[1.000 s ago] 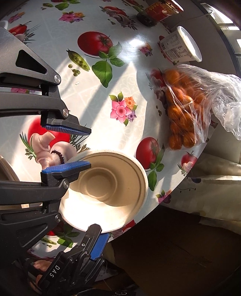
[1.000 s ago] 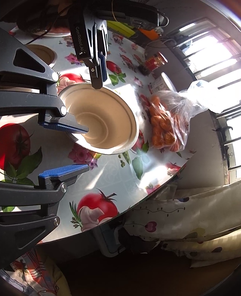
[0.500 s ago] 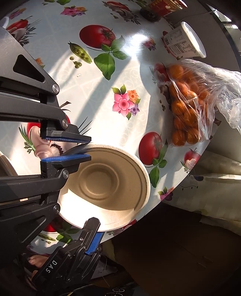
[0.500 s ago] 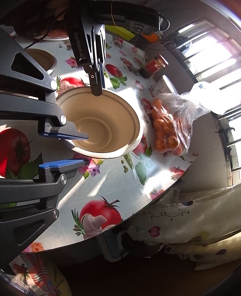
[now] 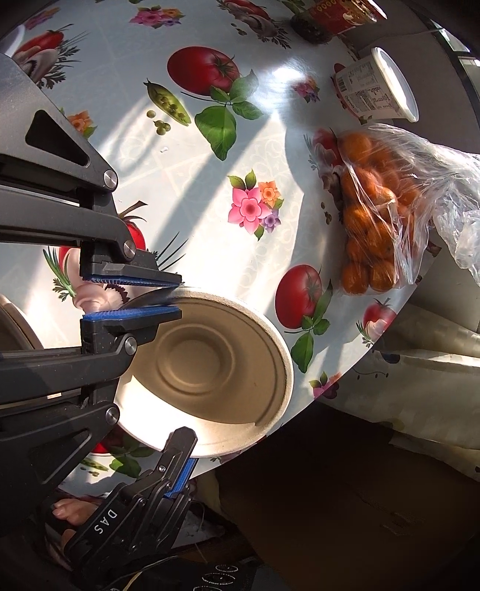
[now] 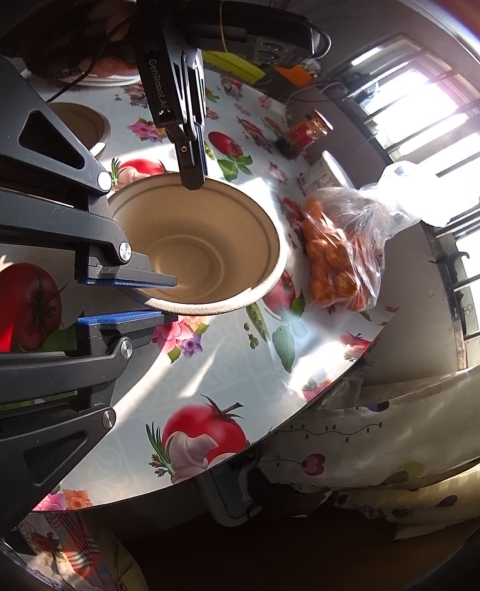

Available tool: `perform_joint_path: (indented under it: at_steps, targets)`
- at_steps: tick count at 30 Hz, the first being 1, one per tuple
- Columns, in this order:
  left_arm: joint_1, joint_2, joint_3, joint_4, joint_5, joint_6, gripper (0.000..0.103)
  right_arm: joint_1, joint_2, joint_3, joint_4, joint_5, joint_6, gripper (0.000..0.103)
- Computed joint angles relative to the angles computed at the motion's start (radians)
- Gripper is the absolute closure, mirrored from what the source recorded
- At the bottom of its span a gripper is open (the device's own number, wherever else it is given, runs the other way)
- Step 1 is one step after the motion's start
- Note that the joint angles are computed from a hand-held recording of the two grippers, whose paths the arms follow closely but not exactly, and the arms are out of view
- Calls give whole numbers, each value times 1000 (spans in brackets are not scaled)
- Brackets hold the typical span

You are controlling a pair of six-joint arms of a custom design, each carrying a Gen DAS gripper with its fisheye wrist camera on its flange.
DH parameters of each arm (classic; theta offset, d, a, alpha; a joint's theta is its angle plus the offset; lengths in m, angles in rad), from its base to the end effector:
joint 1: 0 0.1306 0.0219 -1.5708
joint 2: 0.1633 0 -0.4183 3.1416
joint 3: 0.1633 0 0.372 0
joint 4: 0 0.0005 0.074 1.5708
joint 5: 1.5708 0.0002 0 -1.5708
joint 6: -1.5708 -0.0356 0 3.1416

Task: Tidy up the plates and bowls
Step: 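Close the left gripper on a beige bowl rim while the right gripper closes on another bowl rim, then lift the held beige bowl stack with both grippers off the table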

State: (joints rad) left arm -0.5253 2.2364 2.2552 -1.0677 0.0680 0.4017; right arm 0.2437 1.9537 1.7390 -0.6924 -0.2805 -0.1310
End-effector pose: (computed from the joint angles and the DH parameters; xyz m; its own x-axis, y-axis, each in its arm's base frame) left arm 0.6531 -0.3820 0.3252 -0.8974 0.0693 -0.4358 0.1942 0.9488 -0.2491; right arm 0.6471 0.1705 0.3234 -0.8098 -0.0720 -0.5823 -0.2941 0.9086 0.2967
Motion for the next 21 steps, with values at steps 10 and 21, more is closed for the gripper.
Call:
perform_joint_path:
  at_steps: [10, 21]
  targets:
    - [-1, -31, -30, 23, 4, 4, 92, -9, -8, 1, 0, -39, -25, 91]
    - [-5, -84, -87, 66, -17, 8, 92, -5, -44, -20, 23, -63, -37, 91]
